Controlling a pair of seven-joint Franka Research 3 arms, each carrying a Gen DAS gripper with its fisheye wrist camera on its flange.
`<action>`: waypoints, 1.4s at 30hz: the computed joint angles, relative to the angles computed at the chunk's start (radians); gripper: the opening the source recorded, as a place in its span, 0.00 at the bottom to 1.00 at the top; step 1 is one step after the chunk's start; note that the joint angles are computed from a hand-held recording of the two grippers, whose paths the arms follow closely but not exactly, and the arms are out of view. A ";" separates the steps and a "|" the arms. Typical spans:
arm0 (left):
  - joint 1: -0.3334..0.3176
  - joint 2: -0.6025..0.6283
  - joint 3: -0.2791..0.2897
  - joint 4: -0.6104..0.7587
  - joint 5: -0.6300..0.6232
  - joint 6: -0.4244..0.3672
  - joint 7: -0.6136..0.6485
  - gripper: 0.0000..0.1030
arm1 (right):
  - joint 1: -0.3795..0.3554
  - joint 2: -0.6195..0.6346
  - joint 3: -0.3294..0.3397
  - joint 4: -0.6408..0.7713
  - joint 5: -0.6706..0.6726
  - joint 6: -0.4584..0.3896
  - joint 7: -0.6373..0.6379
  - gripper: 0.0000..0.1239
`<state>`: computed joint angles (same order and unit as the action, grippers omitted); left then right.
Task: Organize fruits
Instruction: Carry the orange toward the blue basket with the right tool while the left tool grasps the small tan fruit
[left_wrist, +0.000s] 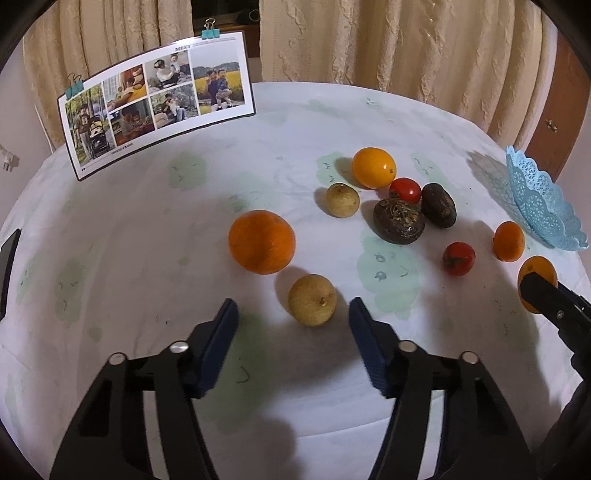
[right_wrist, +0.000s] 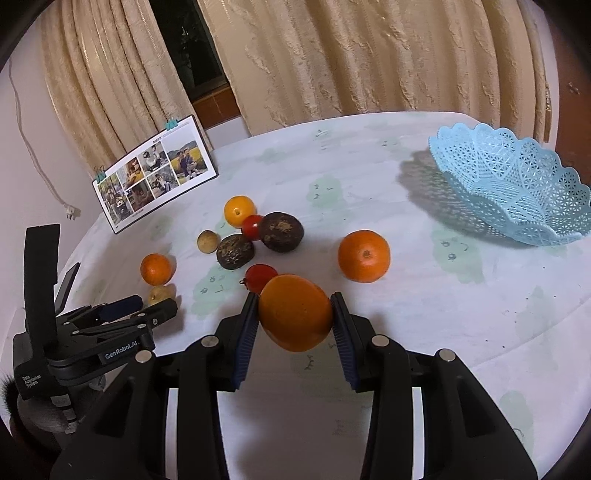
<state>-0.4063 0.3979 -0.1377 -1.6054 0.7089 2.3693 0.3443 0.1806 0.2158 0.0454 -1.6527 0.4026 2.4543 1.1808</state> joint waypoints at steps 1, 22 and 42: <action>0.000 0.000 0.000 0.001 0.001 0.002 0.000 0.53 | 0.000 -0.002 -0.001 -0.002 0.000 0.004 0.000 0.33; 0.004 -0.052 -0.007 -0.044 0.067 0.027 -0.072 0.26 | -0.045 -0.027 -0.027 -0.018 0.019 0.100 0.045 0.33; -0.016 0.072 0.002 0.096 -0.045 0.041 0.065 0.25 | -0.087 -0.023 -0.042 -0.004 0.037 0.154 0.079 0.33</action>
<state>-0.4223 0.4702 -0.1354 -1.5089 0.6639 2.4100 0.4089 0.0933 0.1927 0.0039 -1.6565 0.4399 2.6084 1.2602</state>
